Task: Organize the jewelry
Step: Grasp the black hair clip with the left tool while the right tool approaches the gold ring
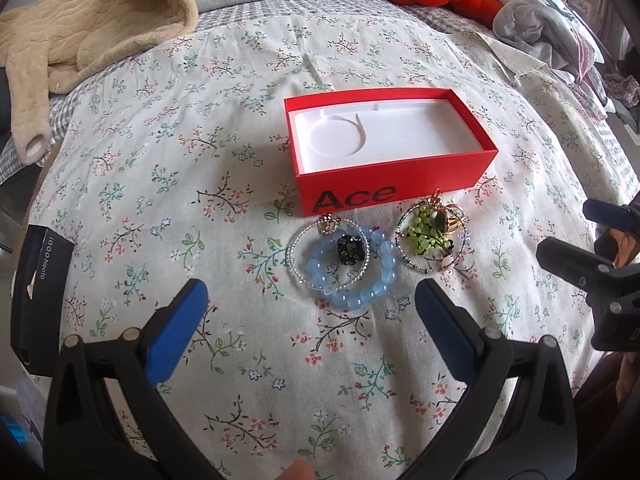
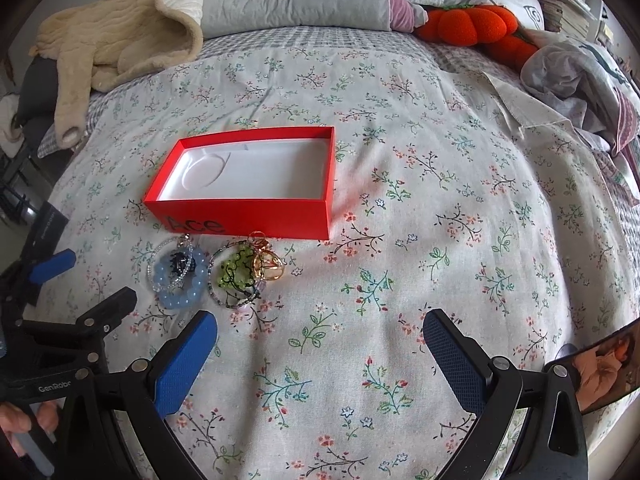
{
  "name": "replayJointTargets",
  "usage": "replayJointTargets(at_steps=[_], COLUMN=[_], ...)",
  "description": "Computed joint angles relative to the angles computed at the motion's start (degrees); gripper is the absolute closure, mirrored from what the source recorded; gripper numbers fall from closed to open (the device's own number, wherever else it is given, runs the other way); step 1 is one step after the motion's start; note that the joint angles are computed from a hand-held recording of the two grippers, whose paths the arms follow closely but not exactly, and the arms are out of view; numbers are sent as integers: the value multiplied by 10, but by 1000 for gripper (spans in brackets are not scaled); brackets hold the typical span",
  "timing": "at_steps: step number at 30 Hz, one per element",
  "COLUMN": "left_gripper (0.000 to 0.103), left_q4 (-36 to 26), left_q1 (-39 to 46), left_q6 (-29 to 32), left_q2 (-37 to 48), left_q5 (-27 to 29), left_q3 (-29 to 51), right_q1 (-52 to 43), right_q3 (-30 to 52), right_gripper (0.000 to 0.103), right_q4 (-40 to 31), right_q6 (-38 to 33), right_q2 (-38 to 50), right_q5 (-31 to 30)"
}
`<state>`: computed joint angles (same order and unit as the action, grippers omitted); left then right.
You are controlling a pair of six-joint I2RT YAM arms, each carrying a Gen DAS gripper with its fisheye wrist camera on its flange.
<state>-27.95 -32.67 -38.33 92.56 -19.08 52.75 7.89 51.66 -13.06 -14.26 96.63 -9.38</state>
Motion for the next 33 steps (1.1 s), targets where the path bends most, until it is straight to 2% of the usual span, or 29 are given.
replayJointTargets(at_steps=[3,5,9,13,15,20,24,27,30,32,33], left_gripper=[1,9,35,55,61,64,77,82,82,82,82], left_q4=[31,67,136,167,169,154,140,140,141,143,145], left_q1=[25,45,86,112,120,117,113,114,113,113,113], left_q6=[19,23,24,32,34,41,47,45,44,44,44], left_q2=[1,-3,6,45,70,112,135,138,131,125,119], left_q5=[48,87,166,226,246,242,235,234,229,227,228], left_q3=[-5,-22,-49,-35,-20,15,35,37,34,30,27], right_q1=[5,0,-28,-48,-51,-51,-46,-40,-36,-34,-34], right_q3=[35,59,103,183,212,256,278,287,290,292,294], right_gripper=[0,0,1,17,20,21,21,23,29,45,48], right_q4=[-31,-43,-55,-118,-133,-155,-161,-166,-173,-179,-182], right_q6=[-7,-10,3,5,13,14,14,13,9,4,3], right_q2=[15,34,99,174,196,228,249,258,262,264,266], right_q5=[-10,-31,-92,-130,-135,-129,-121,-123,-130,-135,-139])
